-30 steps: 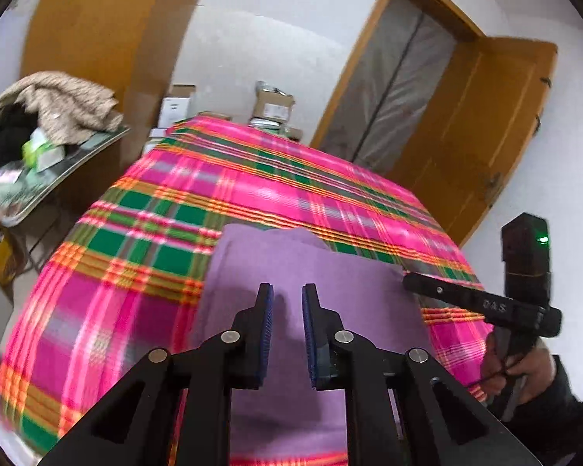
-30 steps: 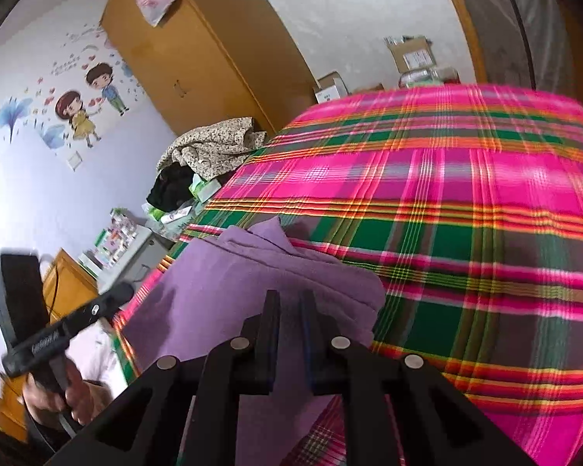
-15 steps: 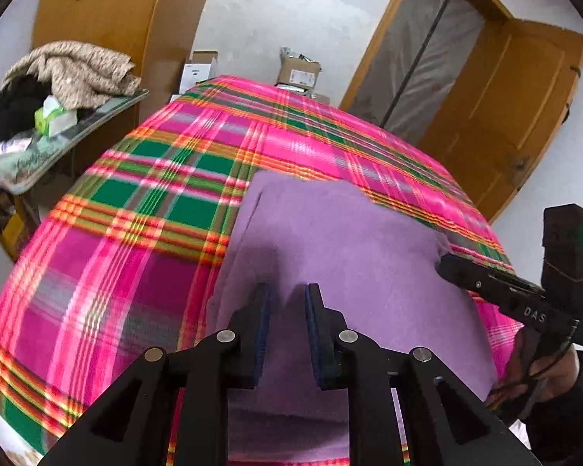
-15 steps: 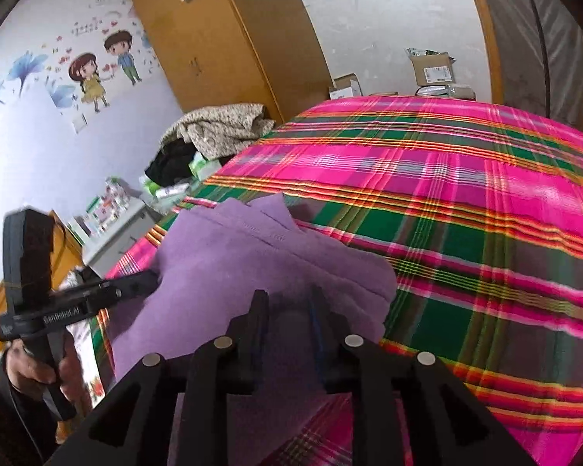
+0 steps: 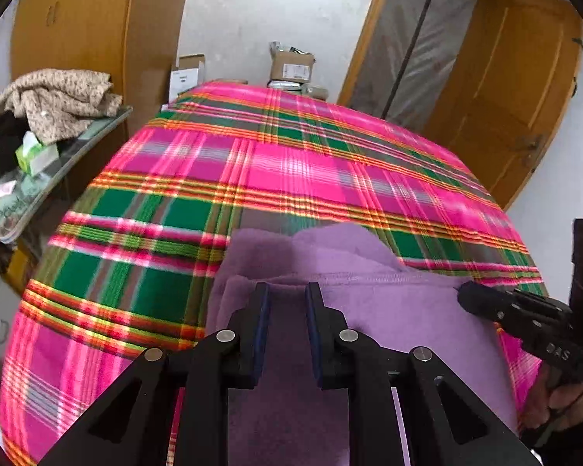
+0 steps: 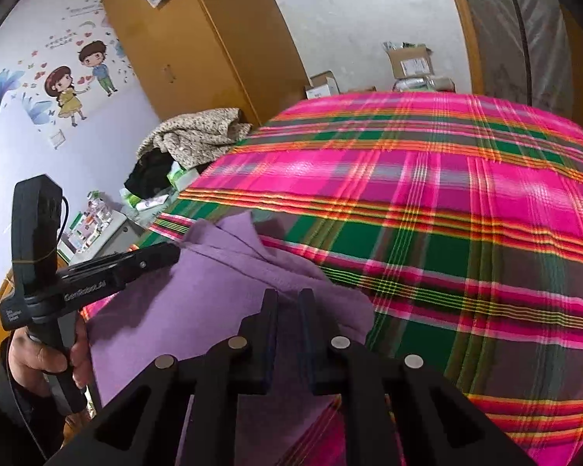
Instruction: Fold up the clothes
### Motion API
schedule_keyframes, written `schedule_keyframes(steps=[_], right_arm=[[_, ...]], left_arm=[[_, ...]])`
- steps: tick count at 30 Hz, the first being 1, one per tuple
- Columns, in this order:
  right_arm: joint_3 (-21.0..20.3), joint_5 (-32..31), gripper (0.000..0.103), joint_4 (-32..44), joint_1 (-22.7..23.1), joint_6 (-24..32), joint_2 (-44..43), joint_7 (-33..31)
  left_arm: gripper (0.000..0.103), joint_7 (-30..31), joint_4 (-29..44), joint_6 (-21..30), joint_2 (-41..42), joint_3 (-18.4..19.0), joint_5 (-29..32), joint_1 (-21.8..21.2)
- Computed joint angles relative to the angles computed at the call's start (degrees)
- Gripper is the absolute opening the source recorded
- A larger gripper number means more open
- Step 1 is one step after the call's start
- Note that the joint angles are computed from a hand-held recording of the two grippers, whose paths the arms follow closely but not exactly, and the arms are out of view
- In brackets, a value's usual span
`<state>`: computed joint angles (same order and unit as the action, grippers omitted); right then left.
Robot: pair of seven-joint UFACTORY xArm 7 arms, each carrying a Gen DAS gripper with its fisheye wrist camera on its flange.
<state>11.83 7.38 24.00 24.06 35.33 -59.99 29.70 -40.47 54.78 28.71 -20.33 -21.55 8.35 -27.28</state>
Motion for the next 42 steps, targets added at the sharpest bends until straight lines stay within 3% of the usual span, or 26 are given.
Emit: schedule_keyframes(steps=[9, 16, 26, 33, 42], right_arm=[[-0.56, -0.88, 0.011, 0.43, 0.13, -0.44, 1.89, -1.73], [-0.04, 0.44, 0.012, -0.11, 2.57, 2.97, -5.63, -2.20], [6.31, 2.62, 0.012, 0.93, 10.06, 10.67, -13.09, -2.87], [9.06, 3.92, 0.012, -0.35, 12.13, 15.03, -14.41, 0.05], [9.46, 3.26, 0.012, -2.11, 13.13, 15.30, -16.55, 2.16]], left_arm=[[0.019, 1.33, -3.30, -3.91, -1.51, 1.24, -2.12, -1.15], [0.019, 0.43, -8.30, -2.16, -10.16, 0.66, -4.54, -2.09], [0.019, -2.31, -16.20, 2.38, -23.00, -1.42, -8.54, -4.33], [0.019, -4.01, -19.60, 0.65, -25.03, -1.94, -9.82, -5.05], [0.019, -5.25, -20.83, -0.95, -25.49, -2.16, -9.24, -5.04]])
